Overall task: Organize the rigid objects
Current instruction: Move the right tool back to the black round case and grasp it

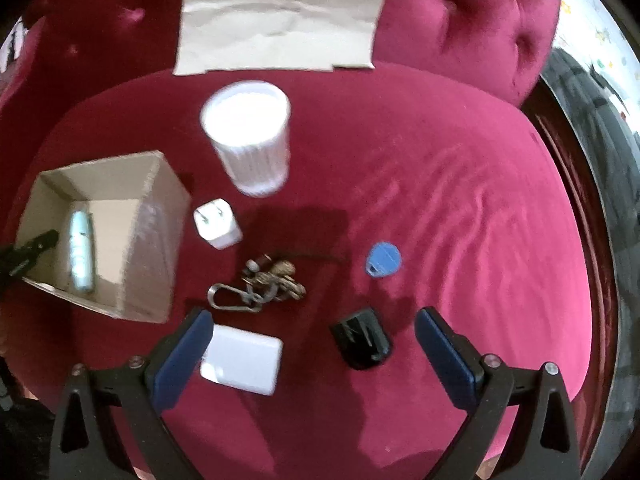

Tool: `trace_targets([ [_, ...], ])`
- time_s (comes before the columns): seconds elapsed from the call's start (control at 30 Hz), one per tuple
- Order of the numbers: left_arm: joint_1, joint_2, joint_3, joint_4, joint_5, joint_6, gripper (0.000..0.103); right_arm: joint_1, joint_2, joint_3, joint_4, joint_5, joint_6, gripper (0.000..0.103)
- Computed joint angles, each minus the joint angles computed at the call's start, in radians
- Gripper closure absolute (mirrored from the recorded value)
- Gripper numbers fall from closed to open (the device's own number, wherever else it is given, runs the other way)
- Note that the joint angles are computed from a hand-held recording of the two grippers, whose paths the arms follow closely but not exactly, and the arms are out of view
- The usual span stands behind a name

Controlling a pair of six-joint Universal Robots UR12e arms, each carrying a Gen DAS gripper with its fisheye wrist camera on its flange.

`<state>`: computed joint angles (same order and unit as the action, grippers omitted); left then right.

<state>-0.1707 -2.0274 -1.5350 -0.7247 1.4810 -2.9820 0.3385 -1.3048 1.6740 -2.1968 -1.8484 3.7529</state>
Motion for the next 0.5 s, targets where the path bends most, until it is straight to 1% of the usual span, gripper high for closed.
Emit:
trace_targets([
  [0.07,0.000,0.000,0.000,0.000,0.000,0.002,0.099,-0.005,-0.005,0.011,0.012,0.004,0.016,0.000],
  [0.3,0.000,0.001,-0.003,0.005,0.001,0.007,0.099,-0.031,-0.015,0.042,0.053,0.058,0.054,0.000],
  [0.4,0.000,0.002,-0.004,0.006,0.001,0.007,0.099,-0.041,-0.019,0.056,0.051,0.076,0.075,0.000],
  [0.5,0.000,0.003,-0.005,0.004,0.001,0.006,0.099,-0.051,-0.022,0.064,0.046,0.073,0.080,0.000],
])
